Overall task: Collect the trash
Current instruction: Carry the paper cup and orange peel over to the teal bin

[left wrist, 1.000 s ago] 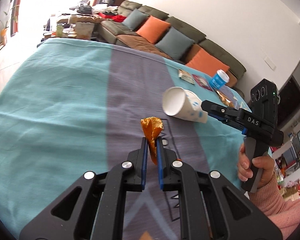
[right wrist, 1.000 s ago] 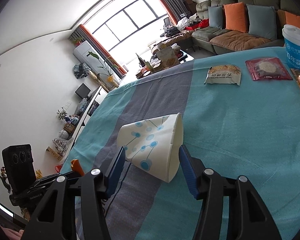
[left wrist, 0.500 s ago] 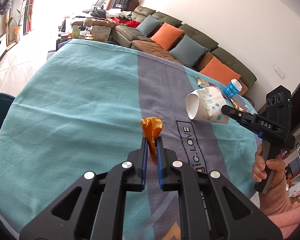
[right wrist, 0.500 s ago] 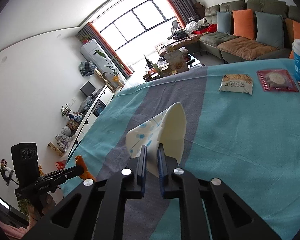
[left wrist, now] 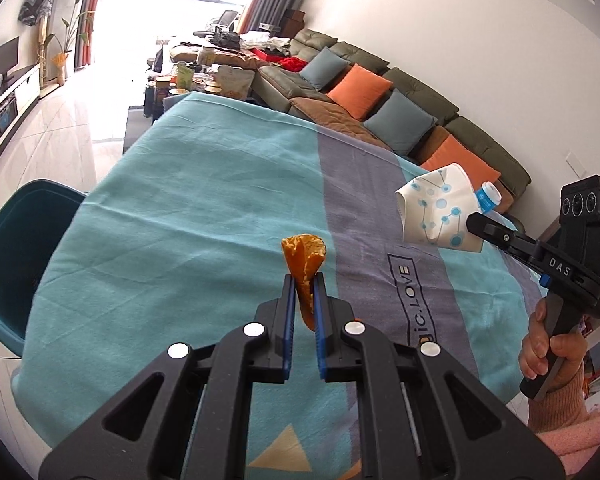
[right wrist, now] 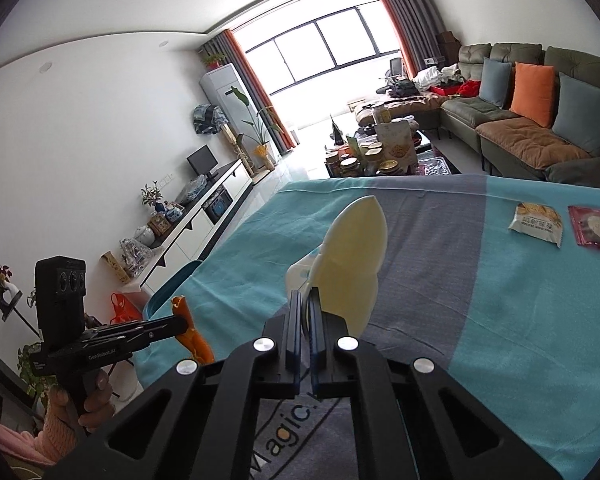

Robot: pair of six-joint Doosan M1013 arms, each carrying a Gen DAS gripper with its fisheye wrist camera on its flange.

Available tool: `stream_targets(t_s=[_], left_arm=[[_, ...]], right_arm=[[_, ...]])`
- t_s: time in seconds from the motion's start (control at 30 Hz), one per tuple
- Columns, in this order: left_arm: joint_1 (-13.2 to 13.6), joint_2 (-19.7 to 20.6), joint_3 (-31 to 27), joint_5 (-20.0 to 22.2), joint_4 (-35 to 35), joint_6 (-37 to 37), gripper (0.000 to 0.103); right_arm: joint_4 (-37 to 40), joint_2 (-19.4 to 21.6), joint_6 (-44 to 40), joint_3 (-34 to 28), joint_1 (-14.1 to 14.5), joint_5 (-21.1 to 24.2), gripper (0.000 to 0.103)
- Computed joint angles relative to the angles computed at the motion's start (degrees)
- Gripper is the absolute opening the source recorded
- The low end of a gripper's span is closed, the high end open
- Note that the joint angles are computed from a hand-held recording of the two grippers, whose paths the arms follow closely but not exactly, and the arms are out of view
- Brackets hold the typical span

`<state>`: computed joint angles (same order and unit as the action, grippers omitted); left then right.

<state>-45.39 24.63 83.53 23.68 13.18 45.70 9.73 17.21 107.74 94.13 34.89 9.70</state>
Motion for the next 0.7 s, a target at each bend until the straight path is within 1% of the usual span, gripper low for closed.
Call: stream_targets(t_s=[0.2,0.27,0.37,0.5,0.7], left_arm=[[0.1,-1.6,1.7,-0.1,7.3,-7.7,0.009],[0.1,-2.1,2.2,0.0,9.4,-10.0,0.009],[0.1,-2.9,3.1,0.7,12.7,-13.6,0.009],[0.5,-3.9,4.3,0.7,15.2,-17.1,0.009],[0.8,-5.0,5.8,1.2,18.5,-21.5,0.009]], right_arm=[[17.0,1.8,-18.9,-2.8,0.9,1.1,0.002],[20.7,2.4,-23.3,-3.8,1.3,1.7,0.002],[23.6,3.5,-27.0,-5.3,1.9,3.0,0.002],[28.0,4.8,-32.1,-7.2,2.3,4.6,0.002],[32.0,6.6,-37.1,-9.5,2.6,6.3,0.002]])
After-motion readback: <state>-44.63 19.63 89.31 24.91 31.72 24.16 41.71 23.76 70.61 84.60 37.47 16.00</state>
